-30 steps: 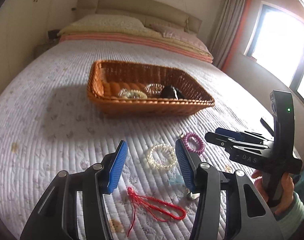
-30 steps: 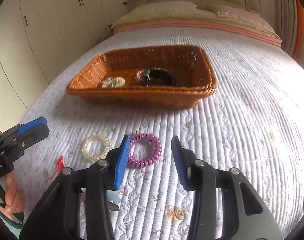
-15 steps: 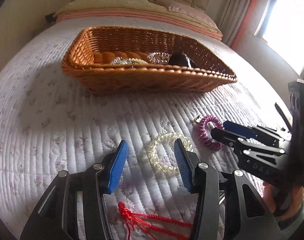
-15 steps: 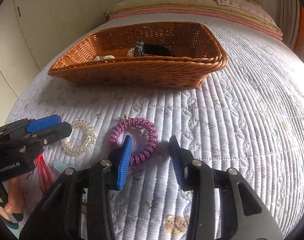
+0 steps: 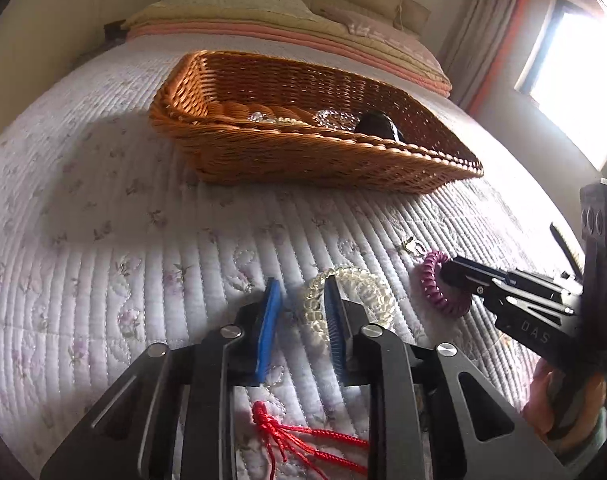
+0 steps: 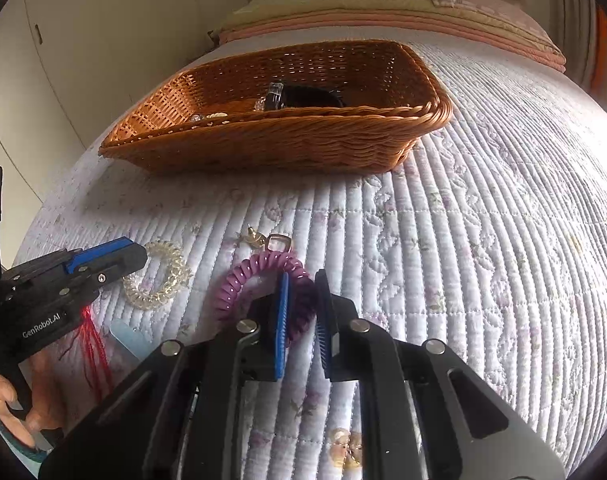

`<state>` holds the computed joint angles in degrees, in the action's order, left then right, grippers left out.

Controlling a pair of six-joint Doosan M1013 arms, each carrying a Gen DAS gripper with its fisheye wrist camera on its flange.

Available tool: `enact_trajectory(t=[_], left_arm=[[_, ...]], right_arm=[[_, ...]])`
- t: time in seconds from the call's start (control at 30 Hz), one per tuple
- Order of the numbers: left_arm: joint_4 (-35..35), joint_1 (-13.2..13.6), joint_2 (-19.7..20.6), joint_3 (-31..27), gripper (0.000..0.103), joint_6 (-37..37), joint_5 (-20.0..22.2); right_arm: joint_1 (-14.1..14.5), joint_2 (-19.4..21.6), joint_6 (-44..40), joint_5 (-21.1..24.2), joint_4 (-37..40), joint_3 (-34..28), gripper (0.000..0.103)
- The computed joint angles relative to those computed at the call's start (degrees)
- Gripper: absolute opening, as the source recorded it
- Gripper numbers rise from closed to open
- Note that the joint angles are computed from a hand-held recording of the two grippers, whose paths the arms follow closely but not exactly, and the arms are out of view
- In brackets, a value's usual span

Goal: Organize jewelry
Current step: 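Close the left tool on the pearl bracelet while the right tool grasps the pink coil, then carry the pearl bracelet and pink coil into the basket and open both tools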

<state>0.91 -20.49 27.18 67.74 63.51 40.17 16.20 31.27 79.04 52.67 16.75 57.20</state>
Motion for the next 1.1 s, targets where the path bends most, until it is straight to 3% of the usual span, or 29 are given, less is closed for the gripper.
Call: enact_trajectory(t=[0.13,0.6,0.97,1.1], left_arm=[[-3.4,0.8,-0.5,1.3,0.008,0.1,-2.1],[7.6,-1.2,-1.2,2.0,0.007,-5.5,-3.2],[12.6,-1.6,-4.5,5.9,0.007,-10.5,-10.6],[17.5,-1.9,-5.6,5.3,0.007,-13.4,-12.8]], right_arm=[[-0.2,-0.3,0.0,-0.9,1.0,0.6,0.010],[-0.2,-0.5,-1.3,-2.1,1.9,1.3,0.010],[-2.2,-3.4,-10.6,-6.4,14.4,5.2,0.010],[-2.8,-4.8,-14.1,-9.3,19.2,5.4,0.010]])
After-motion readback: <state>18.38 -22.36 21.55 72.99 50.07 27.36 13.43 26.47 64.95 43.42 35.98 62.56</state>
